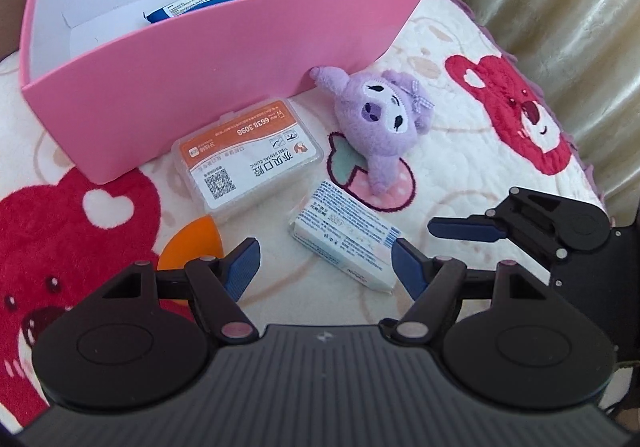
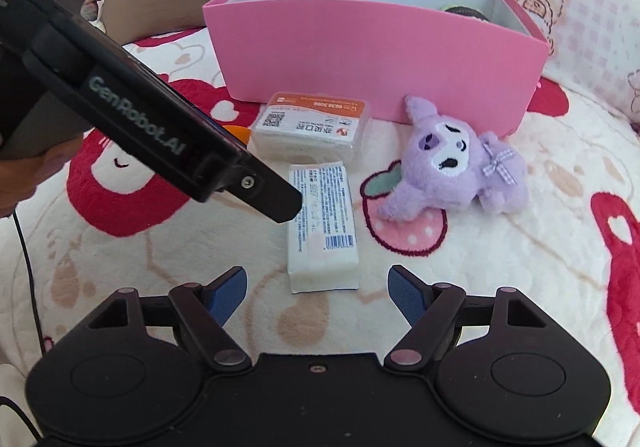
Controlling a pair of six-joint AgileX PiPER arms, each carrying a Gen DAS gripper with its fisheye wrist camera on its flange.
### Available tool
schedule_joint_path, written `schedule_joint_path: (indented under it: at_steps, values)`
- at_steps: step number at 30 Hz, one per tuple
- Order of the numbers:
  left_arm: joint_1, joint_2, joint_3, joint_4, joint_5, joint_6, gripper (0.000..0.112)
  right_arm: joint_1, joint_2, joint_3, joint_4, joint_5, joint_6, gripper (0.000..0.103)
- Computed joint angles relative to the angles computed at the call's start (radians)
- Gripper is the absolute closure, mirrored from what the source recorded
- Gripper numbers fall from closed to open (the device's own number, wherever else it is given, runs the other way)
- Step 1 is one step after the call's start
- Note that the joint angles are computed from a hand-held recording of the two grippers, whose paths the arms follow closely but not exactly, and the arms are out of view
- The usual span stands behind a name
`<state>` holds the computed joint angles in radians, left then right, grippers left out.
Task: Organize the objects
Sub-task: 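Move the left tool down to the white wrapped bar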
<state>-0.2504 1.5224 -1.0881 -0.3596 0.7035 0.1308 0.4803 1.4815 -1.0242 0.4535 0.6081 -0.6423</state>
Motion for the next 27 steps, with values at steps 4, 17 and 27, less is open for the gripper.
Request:
schedule_joint_path:
  at_steps: [4, 17, 27]
  values:
    - [-0.015, 0.042, -0.022, 0.028, -0.017, -0.008, 0.040, -0.014, 0.008, 0.016, 0.032, -0.006, -0.043, 0.026]
    - [0.021, 0.139, -0.061, -0.077, -0.055, 0.041, 0.040, -0.012, 0.012, -0.008, 0.000, 0.037, 0.038, 0.051]
    - [0.055, 0.131, -0.059, -0.171, -0.013, 0.105, 0.072, -0.049, 0.040, -0.049, 0.042, 0.135, 0.060, 0.073]
